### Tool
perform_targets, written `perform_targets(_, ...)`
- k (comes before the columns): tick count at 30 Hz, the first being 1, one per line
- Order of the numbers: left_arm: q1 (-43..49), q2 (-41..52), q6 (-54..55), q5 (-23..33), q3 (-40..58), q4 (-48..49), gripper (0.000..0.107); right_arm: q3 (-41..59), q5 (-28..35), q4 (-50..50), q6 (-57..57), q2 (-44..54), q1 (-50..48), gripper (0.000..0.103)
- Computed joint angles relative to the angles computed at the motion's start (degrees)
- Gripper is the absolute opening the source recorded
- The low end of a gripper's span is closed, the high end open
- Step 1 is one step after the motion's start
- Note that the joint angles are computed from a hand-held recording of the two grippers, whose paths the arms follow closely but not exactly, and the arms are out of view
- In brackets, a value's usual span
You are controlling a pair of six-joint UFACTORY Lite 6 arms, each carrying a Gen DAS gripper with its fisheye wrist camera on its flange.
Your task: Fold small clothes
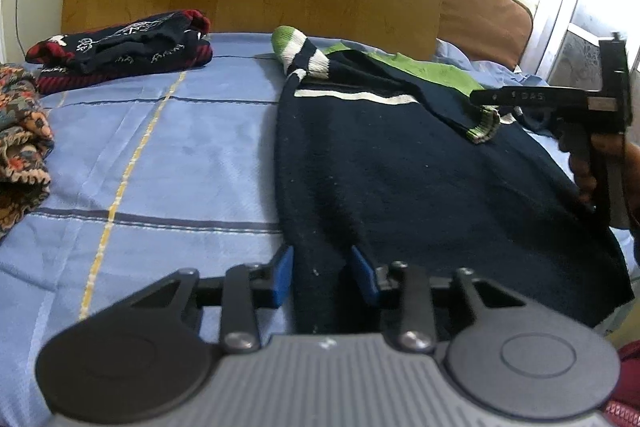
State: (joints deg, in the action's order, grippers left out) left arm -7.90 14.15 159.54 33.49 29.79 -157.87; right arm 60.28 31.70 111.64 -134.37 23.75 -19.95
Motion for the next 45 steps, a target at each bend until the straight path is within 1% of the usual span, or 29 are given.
perform_targets(3, 0.04, -0.86, -0.43, -0.40, -0.15, 0.66, 0.030, -2.02, 2.38, -2.82, -3.76, -1.59, 0.28, 0.070)
perform_targets(5, 0.61, -1.93, -0.23, -0.19, -0.80, 0.81, 0.031, -1.58, 1.27, -4.72, -3.64, -0.83, 1.47, 0.069)
perform_targets(7, 0.93, -3.33, 0.44, -0.26, -1.68, 0.32, 0.035, -0.76, -0.25, -3.45, -6.56, 0.76, 2.89, 0.065)
perform_targets(8, 1.09, -4.07, 0.75, -0.48, -2.14, 0.01, 0.040, -0.88, -1.17, -0.77, -10.10, 1.24, 3.84, 0.065)
perform_targets(9, 1.35, -4.97, 1.14, -0.82, -2.70, -0.55, 0.049, -0.86, -1.64, 1.62, -13.63, 1.72, 4.65, 0.064)
perform_targets(10, 1.75, -5.76, 1.46, -0.84, -3.32, -1.10, 0.051, -0.63, -1.71, 3.33, -16.51, 2.45, 5.20, 0.063)
perform_targets(14, 5.04, -7.86, -3.99, -1.34, -4.51, 5.01, 0.052, 1.01, -3.23, 5.91, -23.68, 4.35, 7.14, 0.059)
perform_targets(15, 5.64, -7.59, -5.86, -1.52, -4.32, 7.31, 0.048, 2.42, -4.69, 4.59, -22.89, 5.36, 7.76, 0.049)
perform_targets(16, 5.72, -6.86, -6.76, -1.81, -3.87, 8.53, 0.047, 4.27, -3.81, 1.13, -19.69, 6.83, 7.09, 0.039)
perform_targets(17, 5.52, -5.92, -7.17, -2.07, -3.44, 9.18, 0.044, 6.61, -3.69, -3.60, -14.09, 8.15, 6.64, 0.031)
perform_targets(18, 5.09, -4.87, -7.54, -2.13, -3.06, 9.54, 0.034, 9.12, -4.37, -7.22, -9.37, 9.42, 6.44, 0.016)
perform_targets(19, 4.61, -3.69, -8.11, -2.00, -2.65, 9.98, 0.028, 10.75, -4.25, -9.90, -6.10, 10.07, 5.96, 0.009)
perform_targets(20, 3.91, -3.30, -6.52, -0.85, -3.15, 8.02, 0.022, 11.84, -4.43, -10.35, -4.51, 10.45, 5.57, 0.009)
perform_targets(21, 3.23, -3.12, -4.92, -0.29, -3.44, 6.42, 0.011, 12.41, -4.22, -9.50, -4.18, 10.38, 4.99, 0.009)
perform_targets(24, 2.63, -5.30, -4.16, 1.21, -4.51, 6.14, 0.010, 16.50, -1.36, -9.41, 1.53, 10.34, 2.07, 0.009)
perform_targets(26, 1.51, -8.59, -3.92, 3.11, -5.96, 6.34, 0.010, 21.78, -1.50, -8.55, 4.26, 11.71, 0.64, 0.009)
perform_targets(28, -0.08, -10.74, -4.88, 5.12, -6.38, 9.13, 0.010, 32.00, -5.61, -11.85, 10.44, 16.72, -0.02, 0.009)
perform_targets(30, -1.58, -9.48, -6.40, 6.87, -4.77, 13.99, 0.010, 43.98, -16.54, -17.96, 22.35, 23.82, 1.30, 0.011)
perform_targets(31, -2.51, -8.19, -7.56, 6.44, -3.46, 16.32, 0.011, 49.98, -20.92, -20.42, 28.34, 28.48, 1.71, 0.018)
perform_targets(32, -3.38, -6.31, -9.39, 5.19, -1.56, 19.18, 0.012, 54.43, -22.91, -23.16, 34.34, 32.17, 1.31, 0.021)
perform_targets(33, -4.10, -4.26, -11.19, 3.64, 0.40, 21.65, 0.015, 56.48, -22.50, -24.89, 40.34, 34.05, 0.43, 0.024)
perform_targets(34, -4.37, -2.77, -12.14, 2.96, 1.51, 23.00, 0.015, 56.14, -19.69, -25.75, 46.33, 33.95, -0.37, 0.027)
perform_targets(35, -4.30, -1.81, -12.39, 2.93, 1.98, 23.36, 0.017, 53.41, -14.48, -26.80, 51.73, 32.03, -1.45, 0.029)
perform_targets(36, -4.00, -1.20, -12.40, 3.08, 2.15, 22.89, 0.025, 51.90, -8.49, -28.42, 54.73, 30.91, -2.55, 0.035)
perform_targets(38, -2.33, -0.98, -14.00, 4.44, 2.08, 23.91, 0.029, 46.19, -1.12, -28.92, 54.71, 27.66, -2.60, 0.038)
perform_targets(39, -1.91, -1.40, -14.50, 5.01, 1.73, 24.24, 0.029, 43.75, 2.59, -29.67, 54.46, 26.48, -2.15, 0.038)
perform_targets(41, -1.24, -2.34, -14.42, 6.52, 0.81, 24.38, 0.029, 39.52, 7.62, -30.87, 53.95, 24.31, 0.05, 0.038)
perform_targets(43, -1.88, -3.01, -13.58, 7.06, 0.15, 23.28, 0.029, 37.31, 10.65, -31.73, 52.26, 23.44, 3.20, 0.037)
perform_targets(45, -2.50, -2.79, -13.05, 7.20, 0.36, 22.96, 0.028, 37.34, 11.63, -31.92, 50.99, 23.94, 6.85, 0.037)
